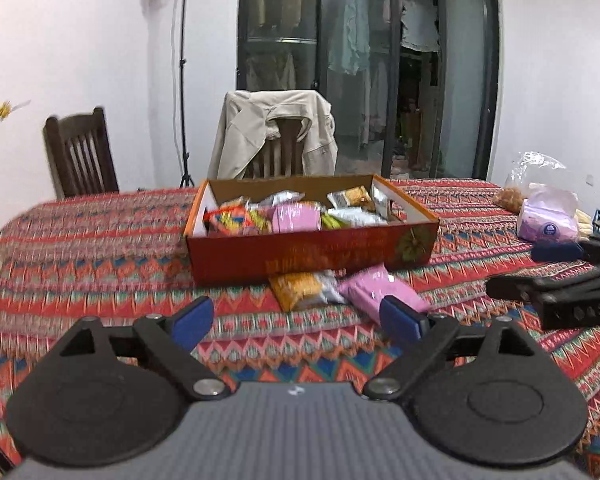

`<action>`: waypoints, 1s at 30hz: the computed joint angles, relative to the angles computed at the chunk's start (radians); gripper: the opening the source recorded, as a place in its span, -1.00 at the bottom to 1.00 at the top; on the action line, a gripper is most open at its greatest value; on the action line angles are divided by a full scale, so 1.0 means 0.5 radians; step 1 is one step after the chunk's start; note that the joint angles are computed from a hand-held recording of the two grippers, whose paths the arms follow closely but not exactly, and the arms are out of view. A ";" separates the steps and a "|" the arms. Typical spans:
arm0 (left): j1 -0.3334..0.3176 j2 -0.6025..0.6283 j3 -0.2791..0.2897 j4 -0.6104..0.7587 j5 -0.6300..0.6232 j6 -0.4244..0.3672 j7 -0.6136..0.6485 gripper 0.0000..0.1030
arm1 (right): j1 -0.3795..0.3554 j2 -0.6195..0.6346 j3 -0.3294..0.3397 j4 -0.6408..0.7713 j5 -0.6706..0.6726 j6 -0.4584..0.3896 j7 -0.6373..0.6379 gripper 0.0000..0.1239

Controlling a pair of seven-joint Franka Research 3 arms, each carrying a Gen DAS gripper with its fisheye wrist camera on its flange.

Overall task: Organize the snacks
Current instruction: 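Move both open tools back toward the last packets on the table, then grasp a cookie packet with left tool while right grasps a pink packet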

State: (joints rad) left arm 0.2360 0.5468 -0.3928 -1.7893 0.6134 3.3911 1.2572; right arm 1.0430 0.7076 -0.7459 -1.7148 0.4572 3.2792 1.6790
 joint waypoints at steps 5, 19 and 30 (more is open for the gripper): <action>-0.291 -0.145 0.371 -0.275 -0.175 0.150 -0.024 0.86 | 0.177 -0.154 0.044 -0.374 0.162 0.256 -0.068 0.45; -0.157 -0.083 0.267 -0.290 -0.127 0.007 -0.085 0.86 | 0.160 -0.109 0.232 -0.408 0.576 0.248 -0.314 0.46; -0.082 0.141 0.116 0.043 -0.255 -0.214 0.090 0.86 | -0.210 0.306 0.251 0.376 0.308 -0.225 -0.214 0.46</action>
State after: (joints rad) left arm 0.1948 0.6171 -0.3348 -1.7680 0.4858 3.2839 1.3020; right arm 0.9377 0.8604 -0.6202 -1.5265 0.6112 3.1669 1.5720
